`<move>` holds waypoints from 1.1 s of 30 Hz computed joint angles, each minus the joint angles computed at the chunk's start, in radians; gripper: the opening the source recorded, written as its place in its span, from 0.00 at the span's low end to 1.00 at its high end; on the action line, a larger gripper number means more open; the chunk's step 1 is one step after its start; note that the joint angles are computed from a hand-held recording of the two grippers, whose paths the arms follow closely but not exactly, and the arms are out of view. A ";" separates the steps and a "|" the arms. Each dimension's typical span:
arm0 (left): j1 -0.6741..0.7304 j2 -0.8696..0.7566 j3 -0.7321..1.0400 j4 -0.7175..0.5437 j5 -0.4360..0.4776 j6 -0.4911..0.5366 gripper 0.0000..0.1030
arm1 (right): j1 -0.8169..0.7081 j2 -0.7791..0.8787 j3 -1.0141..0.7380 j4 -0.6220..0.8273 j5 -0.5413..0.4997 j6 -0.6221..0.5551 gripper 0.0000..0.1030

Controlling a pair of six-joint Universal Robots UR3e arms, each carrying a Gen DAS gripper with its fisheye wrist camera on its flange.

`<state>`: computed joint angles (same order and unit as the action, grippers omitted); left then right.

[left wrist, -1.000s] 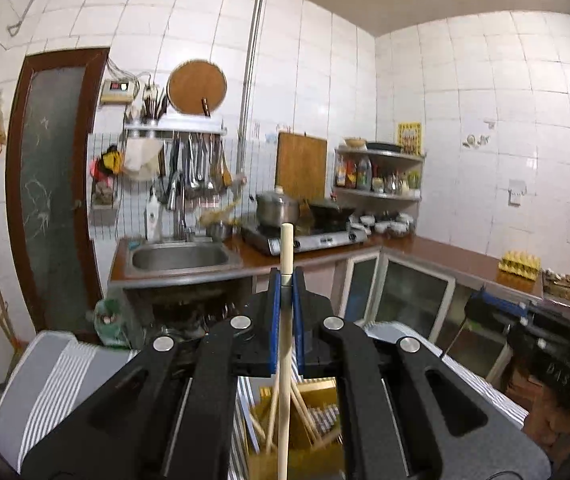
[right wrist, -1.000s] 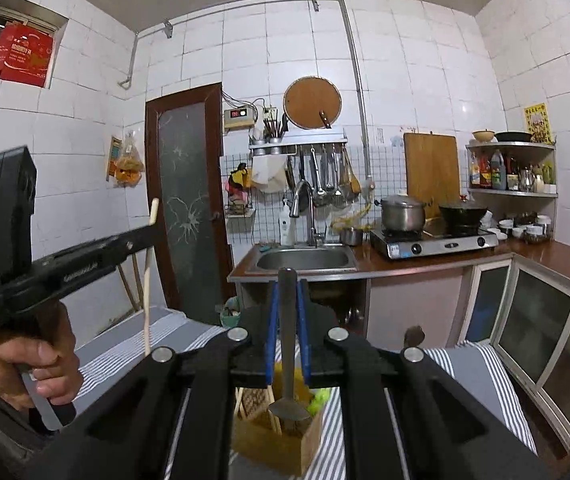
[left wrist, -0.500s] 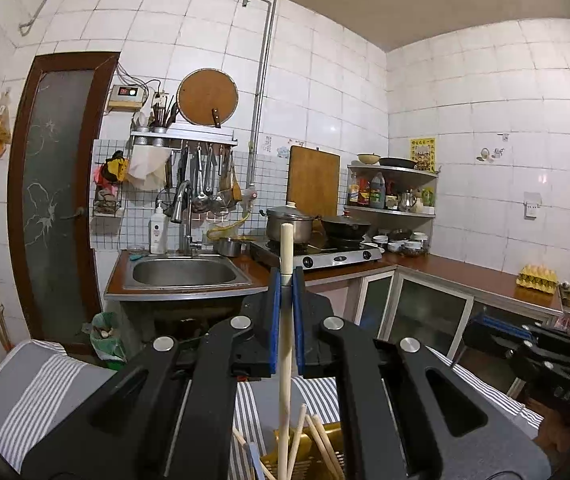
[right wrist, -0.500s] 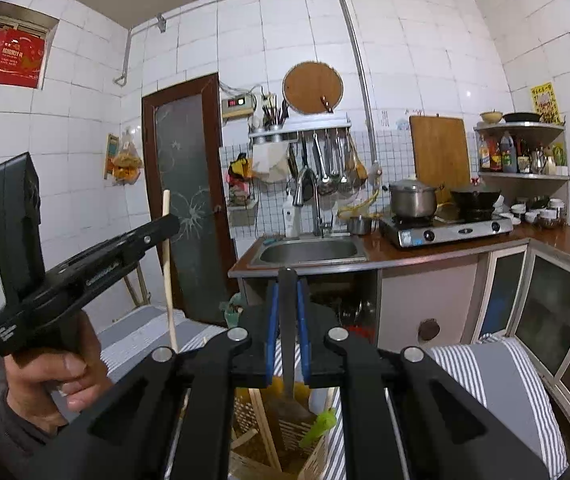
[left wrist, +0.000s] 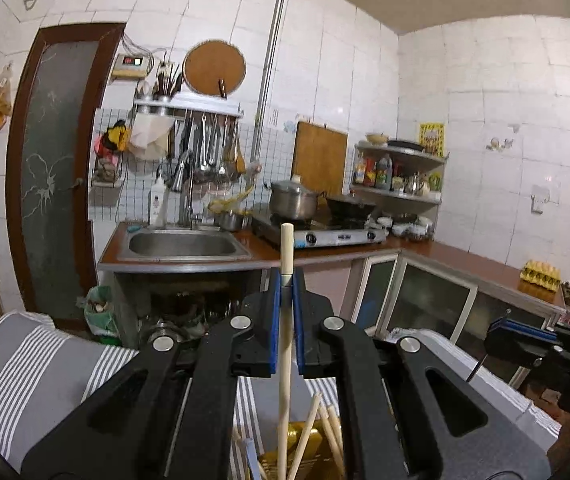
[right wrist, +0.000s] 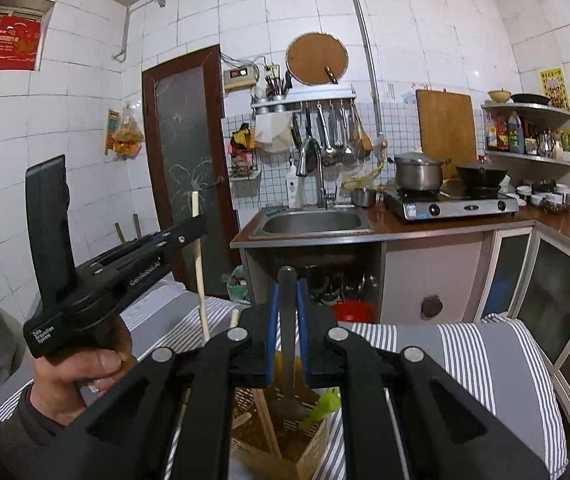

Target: Organize utensils

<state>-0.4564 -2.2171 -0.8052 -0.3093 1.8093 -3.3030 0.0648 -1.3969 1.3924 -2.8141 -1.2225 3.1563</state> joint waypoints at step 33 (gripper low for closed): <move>-0.169 0.814 -1.341 0.343 0.415 -0.069 0.95 | 0.110 -0.650 0.895 -0.375 -0.332 -0.033 0.91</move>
<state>-0.6253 -1.4030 -2.1458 0.0333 2.2246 -3.3719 0.1750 -2.0467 2.2875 -3.1893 -1.5549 3.1237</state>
